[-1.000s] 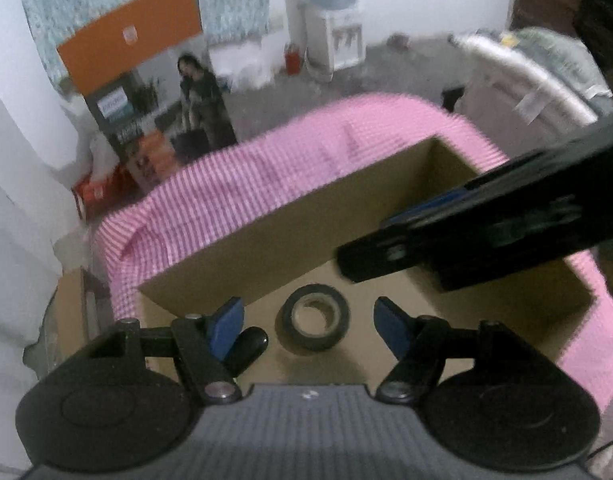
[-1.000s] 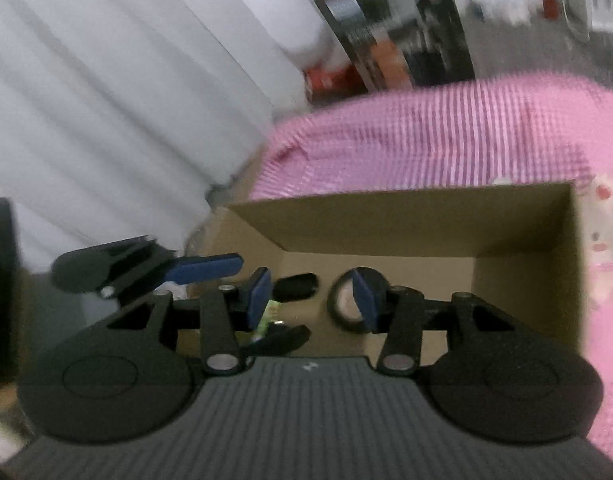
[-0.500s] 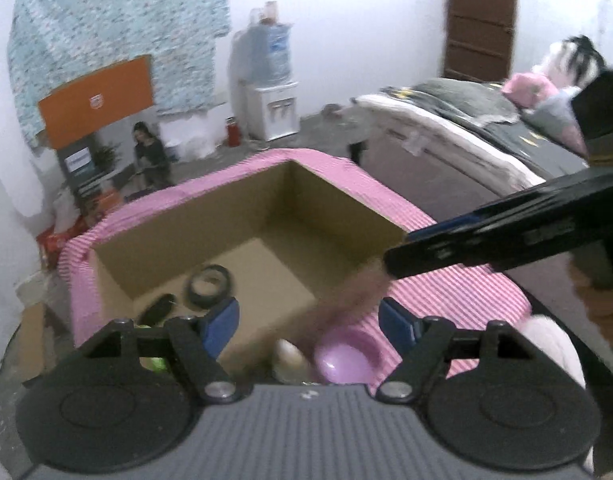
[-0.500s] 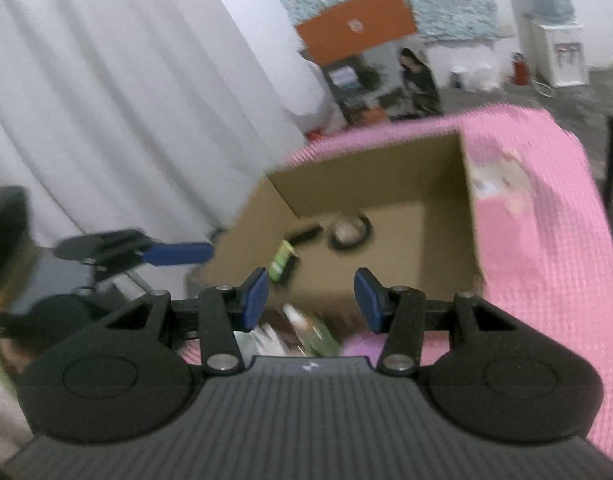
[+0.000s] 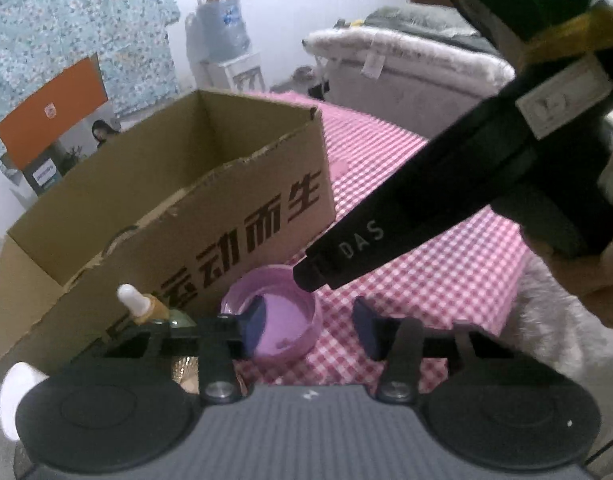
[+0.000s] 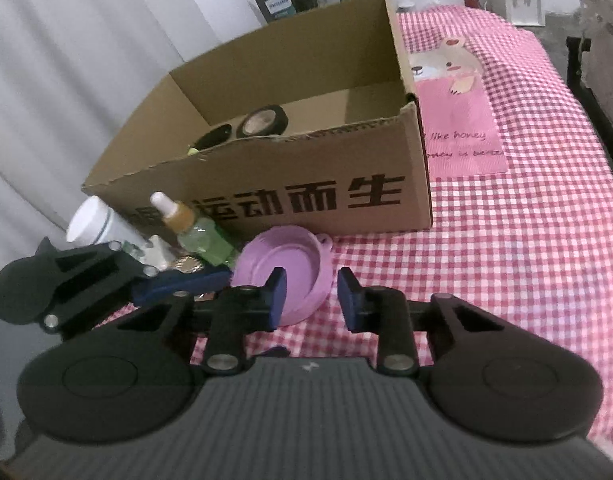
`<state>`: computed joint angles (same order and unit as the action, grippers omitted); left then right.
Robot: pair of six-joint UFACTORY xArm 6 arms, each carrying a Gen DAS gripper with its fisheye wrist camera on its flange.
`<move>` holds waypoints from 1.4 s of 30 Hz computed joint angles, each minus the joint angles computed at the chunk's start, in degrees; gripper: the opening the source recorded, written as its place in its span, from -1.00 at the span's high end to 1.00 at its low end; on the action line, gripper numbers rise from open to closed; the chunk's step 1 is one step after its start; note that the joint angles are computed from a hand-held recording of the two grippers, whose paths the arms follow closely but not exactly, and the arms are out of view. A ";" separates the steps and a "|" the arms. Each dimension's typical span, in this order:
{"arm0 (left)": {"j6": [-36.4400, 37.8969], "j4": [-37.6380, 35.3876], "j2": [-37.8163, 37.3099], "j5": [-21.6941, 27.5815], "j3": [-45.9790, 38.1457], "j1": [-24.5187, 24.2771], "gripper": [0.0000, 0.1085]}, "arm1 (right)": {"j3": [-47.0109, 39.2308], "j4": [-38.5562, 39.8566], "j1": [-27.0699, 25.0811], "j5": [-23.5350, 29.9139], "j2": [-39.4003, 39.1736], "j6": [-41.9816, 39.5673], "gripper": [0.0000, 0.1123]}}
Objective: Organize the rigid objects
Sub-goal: 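Open the right tool and withdraw it toward the lilac lid, then grasp the lilac plastic lid by its rim with the right tool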
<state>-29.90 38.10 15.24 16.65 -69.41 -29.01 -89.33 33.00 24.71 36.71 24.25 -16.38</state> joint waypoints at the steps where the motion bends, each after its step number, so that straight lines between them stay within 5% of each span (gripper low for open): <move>1: 0.98 -1.30 0.96 0.47 -0.80 0.01 0.26 | -1.21 -0.27 -0.11 0.80 1.00 0.06 0.62; 10: 14.96 -20.21 5.76 1.94 -4.59 -0.48 0.50 | -7.11 -4.49 0.19 5.62 5.63 0.35 0.79; 20: 37.48 -45.93 3.44 -2.40 -0.35 -3.85 0.47 | 2.46 -7.38 -0.89 5.66 -2.03 1.11 0.80; 21: 37.72 -45.80 2.57 -3.53 0.92 -4.06 0.44 | 3.67 -7.48 -1.01 5.55 -3.03 1.17 0.80; 25: 30.35 -36.16 -0.97 -8.15 5.80 -3.57 -0.27 | 6.93 -6.93 -1.18 4.54 -5.63 1.22 0.77; 29: 16.19 -19.63 -2.52 -8.17 7.06 -1.76 -0.49 | 8.61 -4.31 -1.58 3.88 -6.95 0.05 0.75; 35: 5.98 -9.24 -0.06 -2.92 3.98 -1.15 -0.49 | 8.88 -3.34 -1.60 3.51 -6.63 0.37 0.72; 42: 7.75 -11.60 3.29 -3.48 1.41 -1.03 -0.49 | 8.16 -2.24 -1.69 3.16 -5.47 -0.27 0.71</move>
<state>-22.15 26.50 18.53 13.17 -68.00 -30.04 -81.17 30.76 23.02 39.87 18.78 -16.65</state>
